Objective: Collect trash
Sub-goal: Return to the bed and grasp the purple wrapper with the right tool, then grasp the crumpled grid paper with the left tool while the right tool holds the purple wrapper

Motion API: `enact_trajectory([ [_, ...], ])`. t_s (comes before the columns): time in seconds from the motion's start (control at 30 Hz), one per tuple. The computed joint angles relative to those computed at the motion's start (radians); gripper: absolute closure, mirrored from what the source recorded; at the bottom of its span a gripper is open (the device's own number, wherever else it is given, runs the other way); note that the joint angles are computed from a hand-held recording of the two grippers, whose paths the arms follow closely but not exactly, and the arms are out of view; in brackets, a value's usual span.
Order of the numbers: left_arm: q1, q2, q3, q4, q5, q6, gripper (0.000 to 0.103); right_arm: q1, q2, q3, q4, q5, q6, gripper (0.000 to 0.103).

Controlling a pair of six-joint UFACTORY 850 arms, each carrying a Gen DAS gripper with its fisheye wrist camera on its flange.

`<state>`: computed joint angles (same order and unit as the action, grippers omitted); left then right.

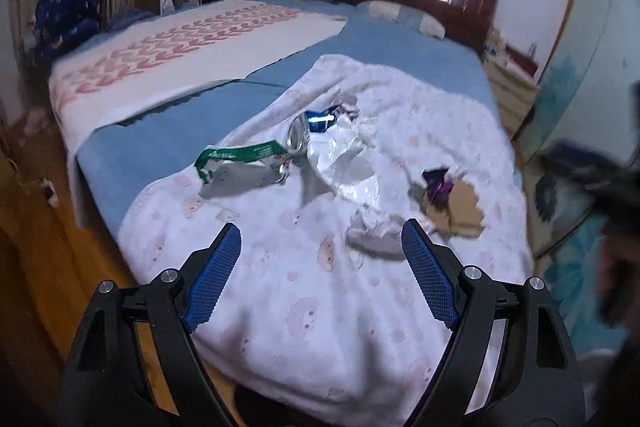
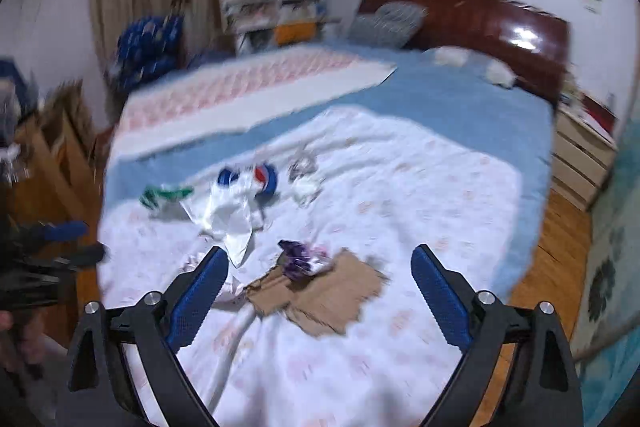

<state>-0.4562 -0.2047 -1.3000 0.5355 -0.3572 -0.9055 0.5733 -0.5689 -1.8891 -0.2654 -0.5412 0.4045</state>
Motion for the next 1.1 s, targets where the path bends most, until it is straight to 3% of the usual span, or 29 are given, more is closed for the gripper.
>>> enact_trajectory([
  [0.03, -0.001, -0.002, -0.001, 0.011, 0.002, -0.009, 0.021, -0.004, -0.042, -0.046, 0.047, -0.022, -0.046, 0.020],
  [0.1, 0.000, -0.007, -0.007, -0.003, -0.014, 0.017, 0.021, -0.006, -0.119, -0.116, 0.098, -0.041, -0.116, 0.038],
  [0.17, 0.008, -0.019, -0.018, -0.115, -0.008, 0.118, 0.021, -0.009, -0.155, -0.132, 0.130, -0.042, -0.173, 0.047],
  [0.27, 0.022, -0.031, -0.024, -0.275, 0.010, 0.260, 0.021, -0.026, -0.186, -0.139, 0.268, -0.041, -0.275, 0.047],
  [0.4, 0.011, -0.049, -0.036, -0.265, -0.007, 0.250, 0.021, -0.048, -0.250, -0.206, 0.391, -0.069, -0.352, 0.051],
  [0.43, 0.013, -0.052, -0.038, -0.286, -0.010, 0.263, 0.021, -0.049, -0.283, -0.248, 0.393, -0.095, -0.343, 0.057],
  [0.47, 0.016, -0.060, -0.044, -0.339, -0.008, 0.304, 0.021, -0.050, -0.318, -0.295, 0.392, -0.122, -0.334, 0.072],
  [0.57, 0.022, -0.081, -0.060, -0.434, -0.020, 0.379, 0.021, -0.060, -0.353, -0.341, 0.435, -0.158, -0.344, 0.082],
  [0.67, 0.024, -0.100, -0.073, -0.500, -0.027, 0.431, 0.021, -0.069, -0.316, -0.288, 0.462, -0.098, -0.341, 0.083],
  [0.83, 0.018, -0.139, -0.098, -0.679, -0.047, 0.587, 0.021, -0.097, -0.159, -0.071, 0.636, 0.076, -0.418, 0.083],
  [1.0, -0.008, -0.233, -0.208, -0.577, -0.115, 0.512, 0.021, -0.115, -0.017, 0.119, 0.902, 0.202, -0.640, 0.083],
  [1.1, 0.003, -0.288, -0.253, -0.679, -0.155, 0.558, 0.022, -0.114, 0.019, 0.161, 0.909, 0.215, -0.657, 0.083],
])
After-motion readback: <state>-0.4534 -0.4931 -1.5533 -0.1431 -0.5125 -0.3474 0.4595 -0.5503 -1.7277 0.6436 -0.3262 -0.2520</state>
